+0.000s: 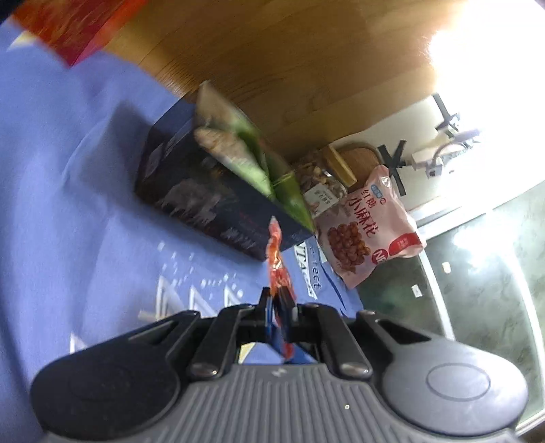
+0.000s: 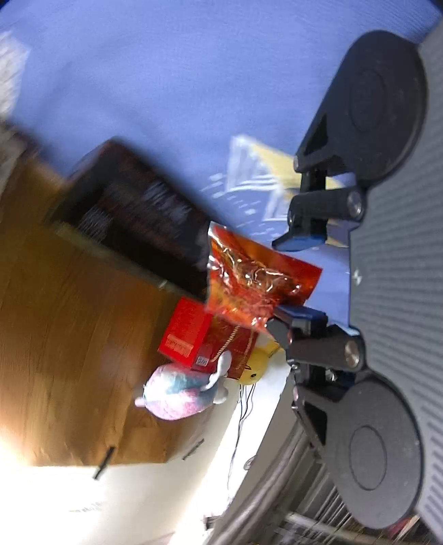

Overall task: Organize snacks
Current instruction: 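Carry the red-orange pack into the black tin and release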

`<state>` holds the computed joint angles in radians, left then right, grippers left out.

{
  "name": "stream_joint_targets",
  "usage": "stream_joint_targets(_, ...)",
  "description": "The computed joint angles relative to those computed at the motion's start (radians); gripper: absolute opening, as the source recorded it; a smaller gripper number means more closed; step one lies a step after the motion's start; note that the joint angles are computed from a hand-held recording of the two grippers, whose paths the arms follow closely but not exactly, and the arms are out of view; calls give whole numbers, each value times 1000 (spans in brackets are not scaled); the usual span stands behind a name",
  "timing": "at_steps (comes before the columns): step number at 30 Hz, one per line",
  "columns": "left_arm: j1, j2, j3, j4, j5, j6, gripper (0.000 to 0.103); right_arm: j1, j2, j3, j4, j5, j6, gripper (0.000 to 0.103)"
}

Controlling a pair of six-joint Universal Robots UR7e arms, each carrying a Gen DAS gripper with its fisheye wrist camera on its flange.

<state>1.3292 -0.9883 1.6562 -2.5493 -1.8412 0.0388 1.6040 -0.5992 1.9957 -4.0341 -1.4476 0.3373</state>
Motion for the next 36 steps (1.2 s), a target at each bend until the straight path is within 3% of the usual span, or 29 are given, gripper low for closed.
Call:
stream_joint_targets(4,-56,31,-60,-56,87,65,9,78,-37,-92,81,-145,-192,31)
stream_joint_targets(7,-111,84,-109,-132,251,119,13,107,-32,-219,192,-236,-313,31)
stream_joint_targets(9,-151,127,-123,-207,403,160,25,114,-5,-316,271,-300,-383,31)
stream_joint_targets(10,-169,150,-123,-262,484,191,40,123,24,-373,285,-355,-437,33)
stream_joint_targets(12,-193,180,-108,-370,589,270,44,151,98,-485,272,-511,-607,35)
stream_joint_targets(14,-195,170,-82,-406,599,290,43,167,140,-532,219,-613,-708,36)
stream_joint_targets(16,-184,135,-37,-427,549,277,43,158,104,-446,146,-549,-660,36)
stream_joint_targets(20,-201,78,80,-504,581,297,43,163,66,-297,28,-513,-577,36)
stream_joint_targets(26,-269,-10,310,-648,653,375,44,210,70,-134,-108,-596,-474,37)
stream_joint_targets(30,-310,-69,418,-658,686,366,49,249,97,-71,-172,-669,-415,37)
stream_joint_targets(33,-337,-114,484,-654,715,332,59,276,111,-35,-208,-706,-377,38)
stream_joint_targets(36,-360,-148,540,-666,751,318,82,301,127,-12,-234,-733,-352,41)
